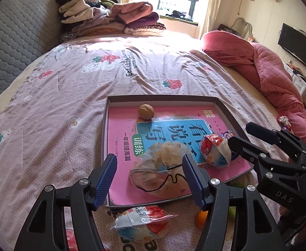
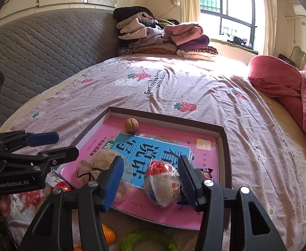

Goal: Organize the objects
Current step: 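Withdraw both open tools from the tray toward the oranges and green ring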

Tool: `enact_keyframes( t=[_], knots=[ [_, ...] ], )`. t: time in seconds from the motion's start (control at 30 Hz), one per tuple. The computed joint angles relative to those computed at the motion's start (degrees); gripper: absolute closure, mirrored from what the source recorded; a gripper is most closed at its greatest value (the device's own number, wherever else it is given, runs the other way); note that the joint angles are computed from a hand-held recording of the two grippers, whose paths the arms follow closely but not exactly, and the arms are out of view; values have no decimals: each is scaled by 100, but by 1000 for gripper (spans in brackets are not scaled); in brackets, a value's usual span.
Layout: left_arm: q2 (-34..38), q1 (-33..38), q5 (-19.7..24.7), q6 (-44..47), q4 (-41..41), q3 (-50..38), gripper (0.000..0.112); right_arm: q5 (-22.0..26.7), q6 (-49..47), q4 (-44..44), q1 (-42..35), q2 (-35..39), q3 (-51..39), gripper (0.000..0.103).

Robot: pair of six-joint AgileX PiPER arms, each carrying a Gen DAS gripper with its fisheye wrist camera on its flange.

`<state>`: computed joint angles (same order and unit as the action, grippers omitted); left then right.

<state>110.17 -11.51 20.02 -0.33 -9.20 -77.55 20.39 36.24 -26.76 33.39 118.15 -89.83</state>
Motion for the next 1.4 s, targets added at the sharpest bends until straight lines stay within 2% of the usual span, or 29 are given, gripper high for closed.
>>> enact_keyframes(
  t=[0.1,0.17,0.3,0.37,0.67,0.77,0.87,0.97,1.03,1.27,1.4],
  knots=[
    [-115,-43,-97,104,-170,202,44,-53,88,-73,3,-147,120,49],
    [-196,-114,-170,-111,2,353,44,-53,444,-474,52,-248,207,48],
    [-338,-240,-260,58,-197,553,43,-34,988,-1045,150,-421,348,48],
    [-442,-341,-331,-315,236,638,43,-28,1125,-1189,202,-479,390,48],
    [-912,-416,-598,-1290,1261,984,42,24,1388,-1532,388,-555,472,47],
    [-1036,-441,-650,-1994,1971,1095,42,-39,1573,-1643,405,-634,601,47],
    [-1120,-391,-669,-1672,1594,1167,42,-109,1666,-1666,411,-747,760,47],
    [-1208,-448,-695,-2231,2103,1283,42,-66,2014,-2052,475,-862,886,47],
    [-1285,-479,-739,-2293,2123,1389,42,-41,2302,-2344,513,-946,971,47],
    [-1524,-615,-811,-2905,2655,1686,42,-61,2720,-2705,571,-1198,1249,47],
    [-1702,-714,-829,-3689,3374,1925,42,-96,2869,-2830,588,-1330,1393,47]
  ],
)
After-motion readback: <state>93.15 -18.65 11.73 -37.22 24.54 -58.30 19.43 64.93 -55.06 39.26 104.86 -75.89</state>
